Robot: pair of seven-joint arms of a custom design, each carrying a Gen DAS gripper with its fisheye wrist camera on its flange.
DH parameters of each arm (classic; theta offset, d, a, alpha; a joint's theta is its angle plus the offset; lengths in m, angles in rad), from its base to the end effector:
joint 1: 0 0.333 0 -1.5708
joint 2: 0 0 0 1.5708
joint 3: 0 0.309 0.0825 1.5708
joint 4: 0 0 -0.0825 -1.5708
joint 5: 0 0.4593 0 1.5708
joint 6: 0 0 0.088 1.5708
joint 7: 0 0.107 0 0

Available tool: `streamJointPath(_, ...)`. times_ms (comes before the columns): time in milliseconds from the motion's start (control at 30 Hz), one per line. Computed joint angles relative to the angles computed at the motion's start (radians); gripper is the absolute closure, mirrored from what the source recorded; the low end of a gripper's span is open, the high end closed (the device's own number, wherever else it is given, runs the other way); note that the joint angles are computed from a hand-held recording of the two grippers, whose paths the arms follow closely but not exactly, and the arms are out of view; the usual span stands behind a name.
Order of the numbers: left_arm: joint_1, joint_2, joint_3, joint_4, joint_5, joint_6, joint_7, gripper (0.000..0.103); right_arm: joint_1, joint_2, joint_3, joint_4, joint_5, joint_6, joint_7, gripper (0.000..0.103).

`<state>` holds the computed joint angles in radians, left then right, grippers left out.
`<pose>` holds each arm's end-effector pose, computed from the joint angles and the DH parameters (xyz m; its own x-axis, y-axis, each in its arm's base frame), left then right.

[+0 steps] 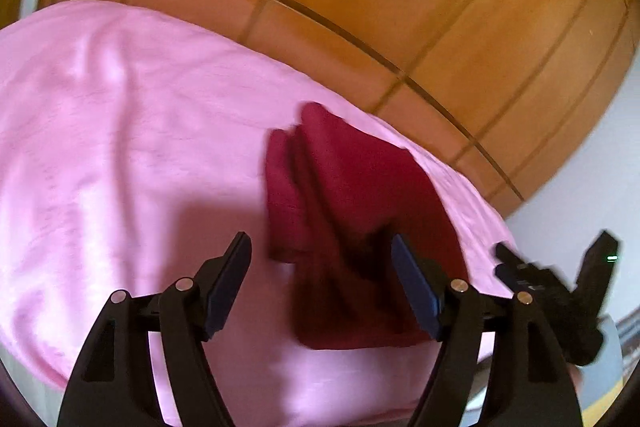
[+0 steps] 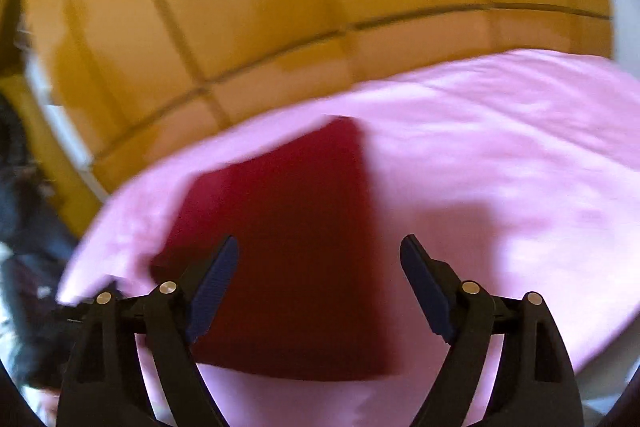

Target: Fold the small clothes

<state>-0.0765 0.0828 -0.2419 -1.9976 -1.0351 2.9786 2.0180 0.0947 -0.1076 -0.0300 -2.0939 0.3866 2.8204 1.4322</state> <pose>0.6565 -0.1504 0.4550 -0.0560 -0.8413 0.5377 -0.6766 -0.3640 -0.6400 0.6392 0.0221 0.5290 0.0009 -0.9679 -0.2513 -0.6719 0.1855 -0.7170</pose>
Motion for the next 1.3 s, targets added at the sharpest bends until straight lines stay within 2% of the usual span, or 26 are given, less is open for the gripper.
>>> streamJointPath(133, -0.015, 0.043, 0.003, 0.060, 0.185, -0.063, -0.123, 0.032, -0.048, 0.020, 0.001, -0.006, -0.153, -0.003, 0.132, 0.021)
streamJointPath(167, -0.023, 0.059, 0.008, 0.077, 0.264, -0.080, -0.175, 0.032, -0.057, 0.026, 0.002, -0.004, -0.190, -0.005, 0.162, 0.021)
streamJointPath(233, -0.020, 0.090, 0.001, 0.108, 0.356, -0.116, -0.224, 0.042, -0.063, 0.051, 0.006, 0.009, -0.257, -0.016, 0.218, 0.021)
streamJointPath(300, -0.023, 0.128, 0.007, 0.143, 0.468, -0.157, -0.307, 0.085, -0.057, 0.067, 0.001, 0.016, -0.261, -0.035, 0.202, 0.021)
streamJointPath(333, -0.013, 0.137, 0.001, 0.154, 0.467, -0.180, -0.302, 0.084, -0.053, 0.070, 0.001, 0.016, -0.261, -0.038, 0.195, 0.021)
streamJointPath(400, 0.057, 0.124, -0.057, 0.148, 0.330, -0.200, -0.229, 0.086, -0.049, 0.059, 0.002, 0.000, -0.280, -0.024, 0.195, 0.021)
streamJointPath(467, 0.090, 0.091, -0.074, 0.129, 0.214, -0.227, -0.145, 0.088, -0.045, 0.045, 0.001, -0.017, -0.285, -0.014, 0.164, 0.021)
streamJointPath(533, 0.090, 0.063, -0.060, 0.105, 0.147, -0.247, -0.079, 0.091, -0.036, 0.027, 0.002, -0.032, -0.277, -0.015, 0.094, 0.021)
streamJointPath(567, 0.080, 0.056, -0.041, 0.094, 0.165, -0.257, -0.093, 0.093, -0.032, 0.021, 0.005, -0.037, -0.278, -0.021, 0.069, 0.021)
streamJointPath(633, 0.068, 0.055, -0.017, 0.076, 0.168, -0.268, -0.105, 0.093, -0.031, 0.021, 0.021, -0.043, -0.358, -0.042, 0.044, 0.021)
streamJointPath(733, 0.054, 0.092, -0.009, 0.080, 0.171, -0.255, -0.109, 0.093, -0.051, 0.025, 0.049, -0.068, -0.583, -0.009, 0.166, 0.021)
streamJointPath(800, 0.051, 0.100, -0.022, 0.074, 0.161, -0.206, -0.067, 0.089, -0.048, 0.031, 0.043, -0.079, -0.588, 0.023, 0.192, 0.021)
streamJointPath(867, 0.053, 0.093, -0.033, 0.066, 0.146, -0.183, -0.042, 0.086, -0.038, 0.033, 0.030, -0.080, -0.526, 0.024, 0.158, 0.020)
streamJointPath(933, 0.059, 0.080, -0.035, 0.059, 0.120, -0.188, -0.034, 0.078, -0.023, 0.027, 0.013, -0.073, -0.400, 0.000, 0.081, 0.020)
streamJointPath(967, 0.048, 0.071, -0.022, 0.050, 0.157, -0.174, -0.085, 0.060, -0.016, 0.016, 0.003, -0.077, -0.325, -0.004, 0.038, 0.020)
streamJointPath(1000, 0.041, 0.054, -0.015, 0.032, 0.176, -0.145, -0.125, 0.051, -0.016, 0.007, 0.000, -0.083, -0.292, -0.001, 0.024, 0.020)
streamJointPath(1067, 0.044, 0.034, -0.020, 0.018, 0.135, -0.093, -0.108, 0.050, -0.016, -0.016, -0.011, -0.098, -0.208, 0.033, -0.002, 0.020)
streamJointPath(1133, 0.018, 0.000, -0.007, -0.014, 0.207, 0.001, -0.159, 0.050, -0.017, -0.021, -0.016, -0.096, -0.154, 0.055, -0.019, 0.020)
streamJointPath(1167, 0.014, -0.004, -0.009, -0.013, 0.206, 0.023, -0.142, 0.050, -0.010, -0.018, -0.026, -0.085, -0.100, 0.062, -0.050, 0.020)
streamJointPath(1200, 0.006, -0.006, -0.008, -0.008, 0.237, 0.038, -0.146, 0.050, -0.006, -0.011, -0.030, -0.072, -0.063, 0.062, -0.074, 0.020)
streamJointPath(1233, -0.010, 0.002, 0.005, 0.011, 0.338, 0.037, -0.201, 0.050, -0.005, 0.002, -0.031, -0.049, -0.039, 0.055, -0.092, 0.020)
streamJointPath(1300, -0.019, 0.025, 0.009, 0.048, 0.451, 0.020, -0.243, 0.050, -0.012, 0.039, -0.021, 0.004, -0.045, 0.046, -0.086, 0.020)
